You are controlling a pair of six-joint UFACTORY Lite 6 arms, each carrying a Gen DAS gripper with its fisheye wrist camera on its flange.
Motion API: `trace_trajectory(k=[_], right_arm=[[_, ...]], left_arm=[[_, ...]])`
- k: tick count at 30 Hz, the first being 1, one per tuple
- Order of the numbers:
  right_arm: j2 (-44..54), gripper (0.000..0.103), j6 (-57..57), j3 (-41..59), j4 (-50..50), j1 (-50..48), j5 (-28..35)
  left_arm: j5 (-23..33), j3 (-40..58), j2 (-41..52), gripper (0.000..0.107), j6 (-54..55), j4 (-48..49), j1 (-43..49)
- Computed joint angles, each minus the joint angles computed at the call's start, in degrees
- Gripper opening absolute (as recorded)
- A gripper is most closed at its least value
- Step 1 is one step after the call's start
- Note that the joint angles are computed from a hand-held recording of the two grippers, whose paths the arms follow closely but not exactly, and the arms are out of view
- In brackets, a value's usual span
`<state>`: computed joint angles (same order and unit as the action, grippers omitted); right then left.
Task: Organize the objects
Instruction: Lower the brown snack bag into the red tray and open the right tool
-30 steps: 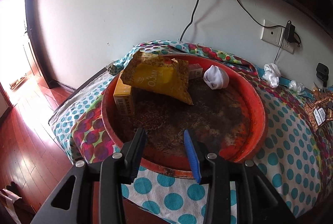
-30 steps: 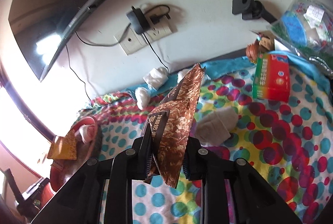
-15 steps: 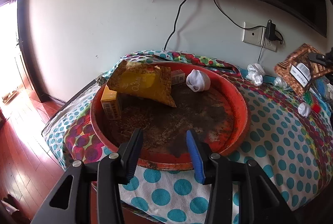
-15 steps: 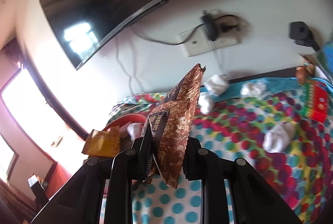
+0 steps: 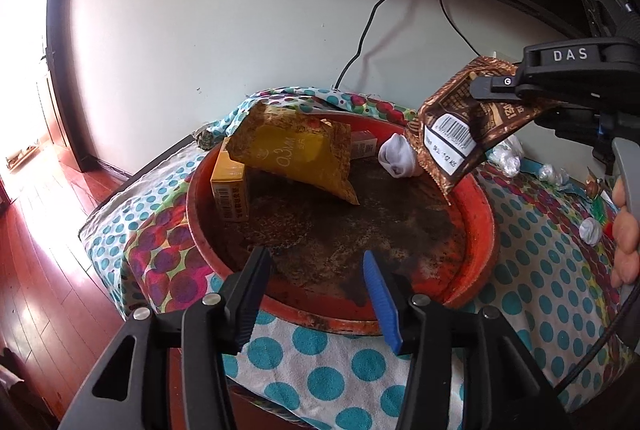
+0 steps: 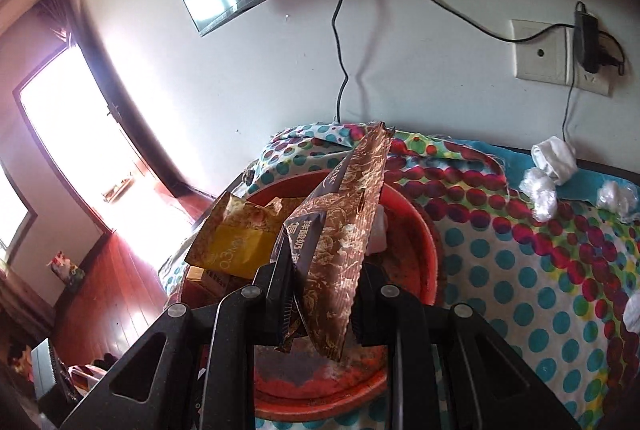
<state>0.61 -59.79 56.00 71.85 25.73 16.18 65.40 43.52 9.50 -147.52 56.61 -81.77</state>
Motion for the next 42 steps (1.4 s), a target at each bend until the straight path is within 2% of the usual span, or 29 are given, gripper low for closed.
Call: trace_trajectory(k=[7,11,14,20,26,31,33,35,38,40,42], right_arm=[[10.3,0.022,14.9,9.5,-15.5,5.8,-4.5],[14.2,0.022,19.6,13.0,-20.0,6.8,-5.4],[16.4,0.022,17.6,14.7,-17.2,6.5,-5.2],[20.8,0.022,24.2,17.6,-24.0,7.0,-6.2],[22.1,0.022,18.9,15.7,-18.2,6.3,-6.4],[22.1,0.025,22.0,14.3,-21.8,6.1,-6.6],[21.2,0.025,16.1,13.1,-15.6,5.5,-6.5],[21.0,0.032,14.1,12.9,-13.7,5.0,-5.6],[19.6,0.041,13.5,11.2,-13.7,5.2,-7.6],[18.7,0.052,5.5,9.9,-5.4,4.5,-7.8],[17.5,0.058,-0.7,8.3,1.1,3.9,-8.1]], left_arm=[[-1.7,-2.5,-2.0,0.050,-1.7,-0.3,1.0],[-1.1,-3.8,-3.5,0.050,-3.4,-0.6,0.5],[-0.4,-4.7,-4.7,0.050,-4.3,-1.2,0.3],[-0.1,-6.1,-6.0,0.050,-5.7,-1.7,0.2],[1.5,-5.2,-5.5,0.050,-5.4,-1.8,-0.5],[1.1,-5.8,-5.9,0.050,-6.4,-1.9,-0.3],[1.0,-5.8,-6.1,0.050,-6.4,-2.0,-0.3],[1.4,-5.5,-5.9,0.050,-6.2,-2.1,-0.5],[1.3,-5.3,-5.7,0.050,-5.7,-2.1,-0.2],[1.4,-5.3,-5.8,0.050,-5.6,-2.2,-0.3],[1.5,-5.4,-5.9,0.050,-5.8,-2.2,-0.5]])
